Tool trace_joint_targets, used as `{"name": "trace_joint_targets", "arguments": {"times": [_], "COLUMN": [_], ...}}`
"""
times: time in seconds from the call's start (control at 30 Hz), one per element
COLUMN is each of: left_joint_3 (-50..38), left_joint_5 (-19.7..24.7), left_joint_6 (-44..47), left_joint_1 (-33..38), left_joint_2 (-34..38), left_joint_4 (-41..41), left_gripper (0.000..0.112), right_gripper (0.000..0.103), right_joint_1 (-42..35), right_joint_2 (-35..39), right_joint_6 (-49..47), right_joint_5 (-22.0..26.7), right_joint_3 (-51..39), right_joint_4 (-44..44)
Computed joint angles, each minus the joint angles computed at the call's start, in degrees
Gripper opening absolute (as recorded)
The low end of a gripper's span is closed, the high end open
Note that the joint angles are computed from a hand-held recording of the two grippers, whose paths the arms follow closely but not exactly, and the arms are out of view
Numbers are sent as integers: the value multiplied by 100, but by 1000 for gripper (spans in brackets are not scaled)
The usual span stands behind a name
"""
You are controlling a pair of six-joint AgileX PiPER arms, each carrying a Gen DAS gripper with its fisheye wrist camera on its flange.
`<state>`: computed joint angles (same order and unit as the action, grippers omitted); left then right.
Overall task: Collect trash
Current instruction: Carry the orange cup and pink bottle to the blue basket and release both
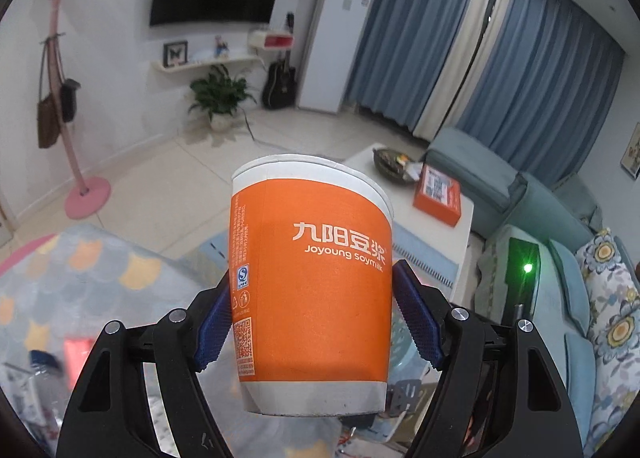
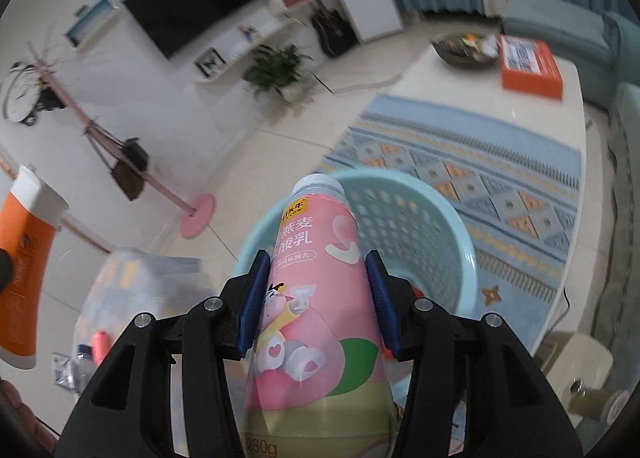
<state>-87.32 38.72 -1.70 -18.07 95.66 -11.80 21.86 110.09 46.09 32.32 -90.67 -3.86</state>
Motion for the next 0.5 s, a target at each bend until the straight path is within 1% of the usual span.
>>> {"name": "trace_joint_targets", "arguments": {"times": [0.07,0.17,0.27,0.3,0.5], "left_joint_3": [-200,-572,-728,-782,-678], "left_joint_5": [44,166,164,169,180], "left_joint_6": [-80,-214,-318,-222,-121], "left_joint_1": [-79,-184,-265,-286,-347], "left_joint_2": [312,839,1116,1218,1252], "left_joint_4": [97,261,359,303,212], "left_gripper": [73,74,74,74,78], "right_gripper": [46,46,46,46,46], "right_joint_1": [-97,-233,-280,-293,-351], "right_joint_2": [211,323,407,407,215], "right_joint_6": [-92,-214,-211,-247,-386], "right_joint_5": [57,-68,-53,-46,-159], "right_joint_3": [-34,122,116,126,421], "right_joint_4": [186,370,252,259,405]}}
